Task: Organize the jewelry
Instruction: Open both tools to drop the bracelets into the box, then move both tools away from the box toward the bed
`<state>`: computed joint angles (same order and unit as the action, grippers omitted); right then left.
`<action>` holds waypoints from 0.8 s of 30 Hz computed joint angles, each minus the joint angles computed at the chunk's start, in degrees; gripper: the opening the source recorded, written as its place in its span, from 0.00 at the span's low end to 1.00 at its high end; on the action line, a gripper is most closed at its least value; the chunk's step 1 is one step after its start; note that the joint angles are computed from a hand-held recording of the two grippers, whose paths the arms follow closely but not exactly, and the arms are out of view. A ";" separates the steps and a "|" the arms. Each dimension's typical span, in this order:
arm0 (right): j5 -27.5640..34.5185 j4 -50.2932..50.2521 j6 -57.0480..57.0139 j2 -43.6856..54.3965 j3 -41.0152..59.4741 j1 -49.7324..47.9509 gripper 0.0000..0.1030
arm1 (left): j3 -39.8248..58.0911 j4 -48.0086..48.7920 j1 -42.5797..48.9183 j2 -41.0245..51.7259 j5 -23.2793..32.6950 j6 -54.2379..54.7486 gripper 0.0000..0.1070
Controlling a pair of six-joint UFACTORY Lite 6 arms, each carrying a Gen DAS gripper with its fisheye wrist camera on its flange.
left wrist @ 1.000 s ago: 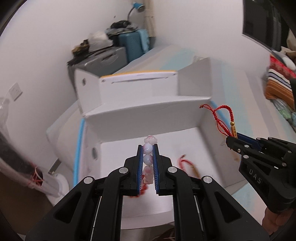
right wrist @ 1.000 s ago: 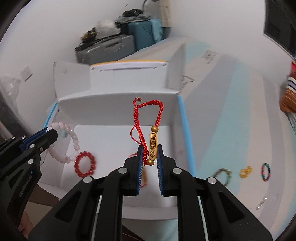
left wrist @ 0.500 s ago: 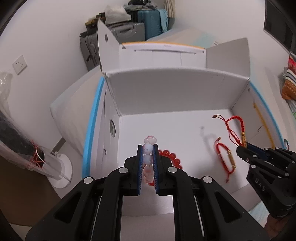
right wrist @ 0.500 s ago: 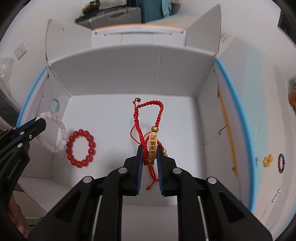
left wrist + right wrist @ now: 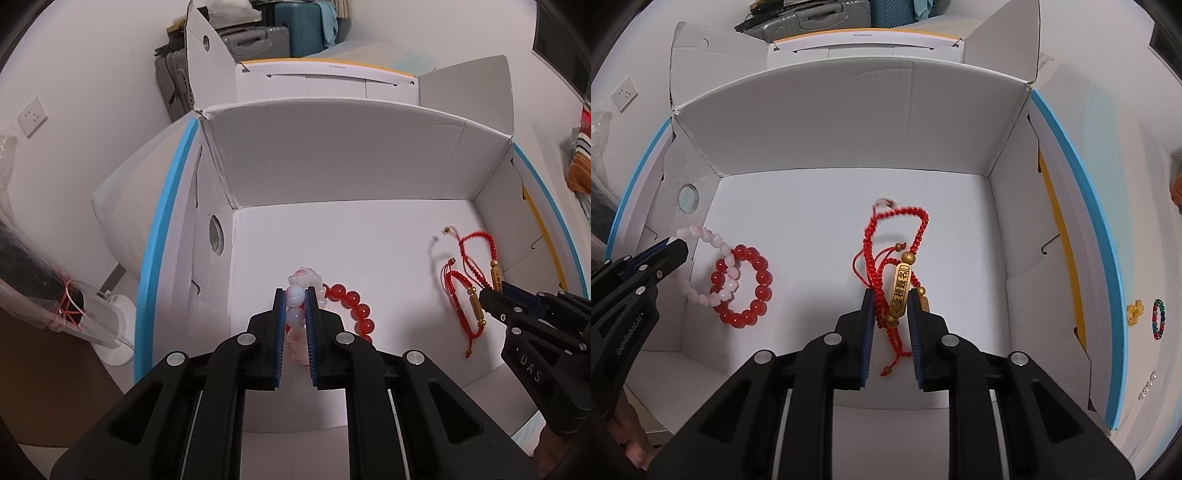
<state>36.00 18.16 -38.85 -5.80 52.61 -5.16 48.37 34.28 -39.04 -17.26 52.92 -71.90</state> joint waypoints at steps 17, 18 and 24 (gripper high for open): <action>11.46 8.34 -8.26 -7.50 7.58 -9.60 0.75 | 8.28 7.58 -16.84 -3.83 16.41 -9.35 0.71; 12.20 9.01 -9.14 -7.84 8.42 -10.99 0.77 | 9.30 7.99 -18.02 -3.27 17.17 -9.85 0.73; 17.20 13.27 -16.38 -8.68 11.96 -20.57 0.84 | 16.58 10.81 -24.48 2.52 19.58 -12.60 0.87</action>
<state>53.20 31.43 -55.23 -14.48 64.57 -25.73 64.95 45.09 -63.52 -14.74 72.50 -84.50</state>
